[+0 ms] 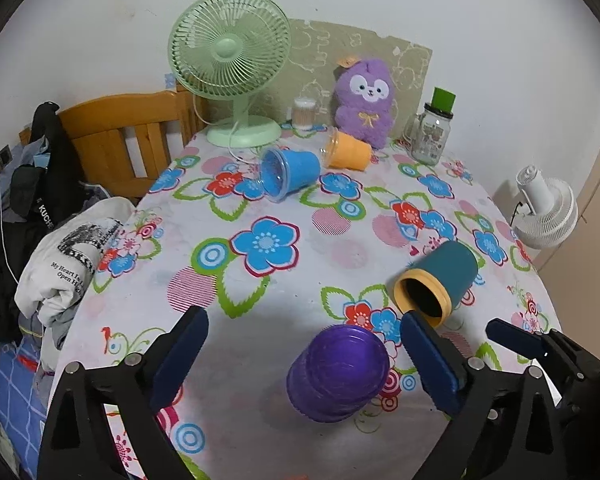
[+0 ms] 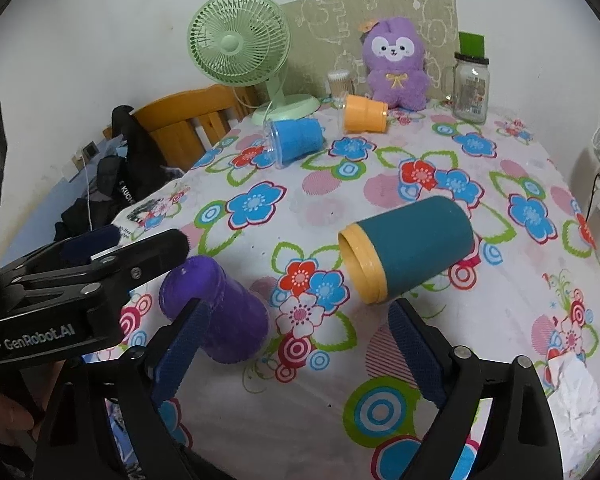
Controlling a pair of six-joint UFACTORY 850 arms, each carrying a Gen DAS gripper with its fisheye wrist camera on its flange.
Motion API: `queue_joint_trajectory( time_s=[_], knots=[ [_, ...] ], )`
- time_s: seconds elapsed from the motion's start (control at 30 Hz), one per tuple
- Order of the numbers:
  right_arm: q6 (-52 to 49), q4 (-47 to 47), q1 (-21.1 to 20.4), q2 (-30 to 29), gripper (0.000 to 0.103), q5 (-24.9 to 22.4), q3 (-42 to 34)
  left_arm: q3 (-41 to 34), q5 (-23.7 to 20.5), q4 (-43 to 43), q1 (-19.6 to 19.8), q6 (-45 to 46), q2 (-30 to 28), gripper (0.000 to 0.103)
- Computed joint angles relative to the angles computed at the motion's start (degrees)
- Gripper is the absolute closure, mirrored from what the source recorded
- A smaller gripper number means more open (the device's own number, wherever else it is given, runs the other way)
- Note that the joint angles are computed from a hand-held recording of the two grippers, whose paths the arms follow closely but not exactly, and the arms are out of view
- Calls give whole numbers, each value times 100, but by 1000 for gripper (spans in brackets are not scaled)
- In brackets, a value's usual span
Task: Flip cup upside down
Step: 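Open the left gripper and pull it back from the purple cup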
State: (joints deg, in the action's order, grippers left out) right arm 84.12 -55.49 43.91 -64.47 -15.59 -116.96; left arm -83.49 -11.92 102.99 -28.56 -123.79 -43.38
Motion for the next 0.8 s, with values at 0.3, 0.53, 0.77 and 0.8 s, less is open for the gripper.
queue_joint_trajectory(
  time_s=[0.3,0.53,0.77,0.8],
  knots=[
    [1112,-1325,145,120,9,-544,-28,364,-252,1275,87,-1403,292,0],
    [1419,-1860,279,103,3,-1063,-188,738,-639,2272,100,-2514,575,0],
    [2040,-2471,354,233,3,-1299,-72,1160,-1174,3009,117,-3386,922,0],
    [2175,-2590,368,263,3,-1363,-38,1186,-1213,3011,119,-3385,946,0]
  ],
)
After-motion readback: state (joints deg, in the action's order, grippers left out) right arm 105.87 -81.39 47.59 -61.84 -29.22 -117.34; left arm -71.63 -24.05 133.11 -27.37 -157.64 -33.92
